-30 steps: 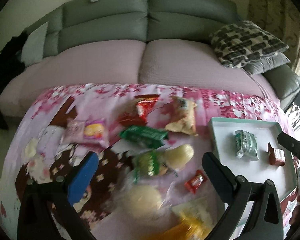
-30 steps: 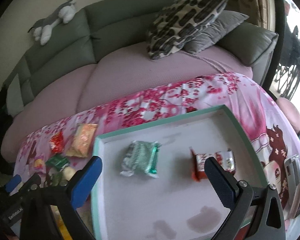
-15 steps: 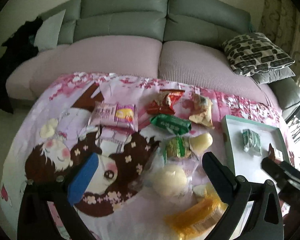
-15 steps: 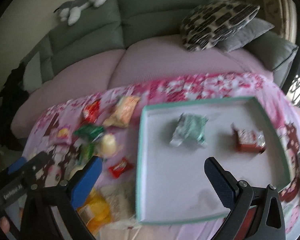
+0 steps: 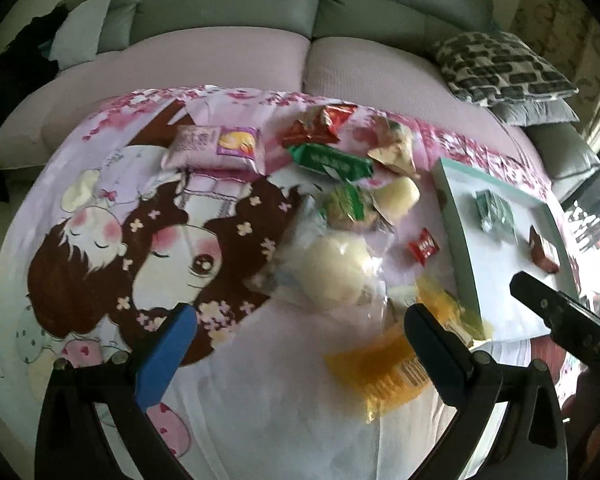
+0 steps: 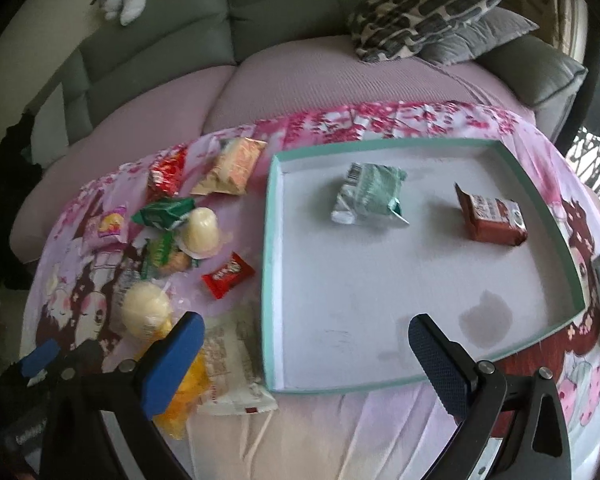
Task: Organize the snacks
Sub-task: 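Withdraw both open tools from the tray back toward the snack pile, then grasp the yellow barcode snack bag with the left tool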
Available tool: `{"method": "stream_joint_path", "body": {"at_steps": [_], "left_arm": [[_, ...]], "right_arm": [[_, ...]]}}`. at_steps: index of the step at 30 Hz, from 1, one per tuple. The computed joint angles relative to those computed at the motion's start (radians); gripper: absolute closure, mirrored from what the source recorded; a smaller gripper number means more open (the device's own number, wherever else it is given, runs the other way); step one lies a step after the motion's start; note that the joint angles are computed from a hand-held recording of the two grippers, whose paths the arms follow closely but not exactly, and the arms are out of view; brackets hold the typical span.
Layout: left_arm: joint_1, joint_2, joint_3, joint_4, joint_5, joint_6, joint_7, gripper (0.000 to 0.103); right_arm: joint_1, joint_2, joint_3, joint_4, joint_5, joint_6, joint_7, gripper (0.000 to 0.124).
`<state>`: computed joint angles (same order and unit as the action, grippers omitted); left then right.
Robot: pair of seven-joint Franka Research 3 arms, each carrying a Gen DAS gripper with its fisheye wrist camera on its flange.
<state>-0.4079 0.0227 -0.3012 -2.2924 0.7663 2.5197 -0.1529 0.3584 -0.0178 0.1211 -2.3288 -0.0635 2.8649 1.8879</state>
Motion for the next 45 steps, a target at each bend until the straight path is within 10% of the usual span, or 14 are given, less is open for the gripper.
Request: {"method": "stream_joint_path", "body": {"at_steps": [9,28,32,45], "left_arm": [[-0.005,0.01,0.001,0.011,0.011,0.043,0.083,0.0],[-0.095,0.214,0.019,0.227,-0.049,-0.049,0.35,0.001],[-0.09,0.227,0.026,0.227,-0.088,-0.018,0.38,0.032],[-0.098,0.232,0.04,0.217,-0.127,0.016,0.389,0.047]], "right_arm": [[-0.015,-0.013,-0.001,-0.014,-0.172,0.002,0.162,0.021],[-0.023,-0.029,0.001,-0.043,0.007,0.012,0.036,0.021],[-0.021,-0.025,0.0,-0.043,0.032,0.012,0.014,0.021],[-0.016,-0.019,0.001,-0.038,0.052,0.003,-0.001,0.021]]}}
